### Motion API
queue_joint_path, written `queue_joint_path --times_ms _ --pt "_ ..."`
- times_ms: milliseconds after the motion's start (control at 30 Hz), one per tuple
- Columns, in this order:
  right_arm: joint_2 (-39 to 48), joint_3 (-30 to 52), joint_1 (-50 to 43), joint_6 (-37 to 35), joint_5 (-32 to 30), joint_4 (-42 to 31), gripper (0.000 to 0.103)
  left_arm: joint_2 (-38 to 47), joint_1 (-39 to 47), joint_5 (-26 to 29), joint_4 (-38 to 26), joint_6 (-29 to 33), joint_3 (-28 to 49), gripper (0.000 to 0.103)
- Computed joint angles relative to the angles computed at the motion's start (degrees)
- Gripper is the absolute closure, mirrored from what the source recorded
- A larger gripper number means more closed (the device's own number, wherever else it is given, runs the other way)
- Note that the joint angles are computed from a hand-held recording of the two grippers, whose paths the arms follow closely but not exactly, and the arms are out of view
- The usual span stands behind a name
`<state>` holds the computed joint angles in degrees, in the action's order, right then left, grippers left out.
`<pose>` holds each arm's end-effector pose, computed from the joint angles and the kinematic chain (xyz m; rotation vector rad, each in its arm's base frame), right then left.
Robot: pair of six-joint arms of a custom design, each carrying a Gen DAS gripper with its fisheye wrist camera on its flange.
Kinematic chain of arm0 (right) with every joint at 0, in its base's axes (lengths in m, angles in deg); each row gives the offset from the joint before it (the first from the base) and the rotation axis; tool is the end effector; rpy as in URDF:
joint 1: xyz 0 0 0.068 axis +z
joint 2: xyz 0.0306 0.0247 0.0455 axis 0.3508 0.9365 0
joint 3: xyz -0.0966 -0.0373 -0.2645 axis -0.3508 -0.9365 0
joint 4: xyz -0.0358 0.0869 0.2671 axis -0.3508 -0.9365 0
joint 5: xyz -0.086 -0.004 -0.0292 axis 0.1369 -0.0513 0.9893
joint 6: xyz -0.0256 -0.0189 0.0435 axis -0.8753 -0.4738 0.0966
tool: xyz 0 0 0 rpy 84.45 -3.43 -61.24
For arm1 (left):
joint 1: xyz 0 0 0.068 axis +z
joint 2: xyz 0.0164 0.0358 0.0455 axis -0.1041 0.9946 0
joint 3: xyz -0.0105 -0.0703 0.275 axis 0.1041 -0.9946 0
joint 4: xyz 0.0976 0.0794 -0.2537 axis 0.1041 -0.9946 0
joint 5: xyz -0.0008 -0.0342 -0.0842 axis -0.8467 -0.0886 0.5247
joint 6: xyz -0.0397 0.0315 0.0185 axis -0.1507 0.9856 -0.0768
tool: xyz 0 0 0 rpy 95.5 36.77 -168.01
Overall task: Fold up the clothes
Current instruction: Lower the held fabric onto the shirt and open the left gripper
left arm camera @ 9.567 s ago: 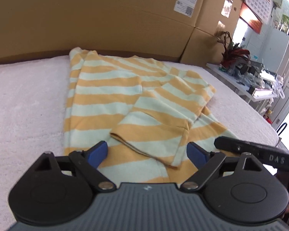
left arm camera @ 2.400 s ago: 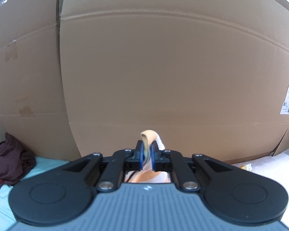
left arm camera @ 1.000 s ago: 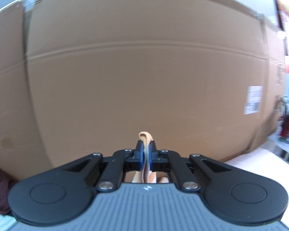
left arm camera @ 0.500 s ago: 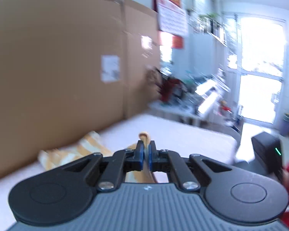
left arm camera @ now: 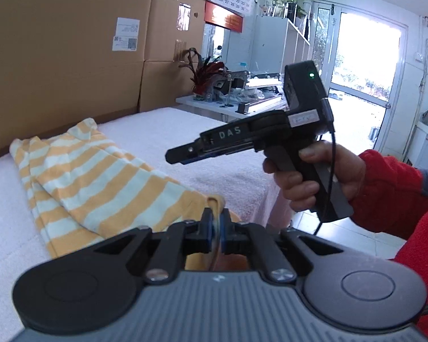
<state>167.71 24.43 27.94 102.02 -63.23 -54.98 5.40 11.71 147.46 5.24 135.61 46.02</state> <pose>0.3431 0.0536 0.1639 0.0970 2.0669 0.5759 0.2911 0.0596 0.1774 1.0297 1.8595 -0.7756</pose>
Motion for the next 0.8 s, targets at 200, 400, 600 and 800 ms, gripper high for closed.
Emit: queue_joint_path --times_ms 200,400,600,800 --pt "-0.2 0.6 -0.5 0.9 -3.0 -2.7 0.072 0.1 0.5 3.7 -5.6 4.2 2.7 0.102" --pt "-1.0 -0.7 -1.8 0.8 -3.8 -3.2 0.072 3.5 -0.6 2.3 -14.2 13.9 4.1 0.102" --pt "5.4 6.5 -3.3 -0.3 -7.2 -3.5 0.072 5.1 -1.6 -0.9 -9.0 7.6 3.1 0.102" --pt "16.0 21.7 -2.6 -5.1 -6.9 -8.5 0.072 3.0 0.2 -0.3 -7.4 7.2 0.9 0.102"
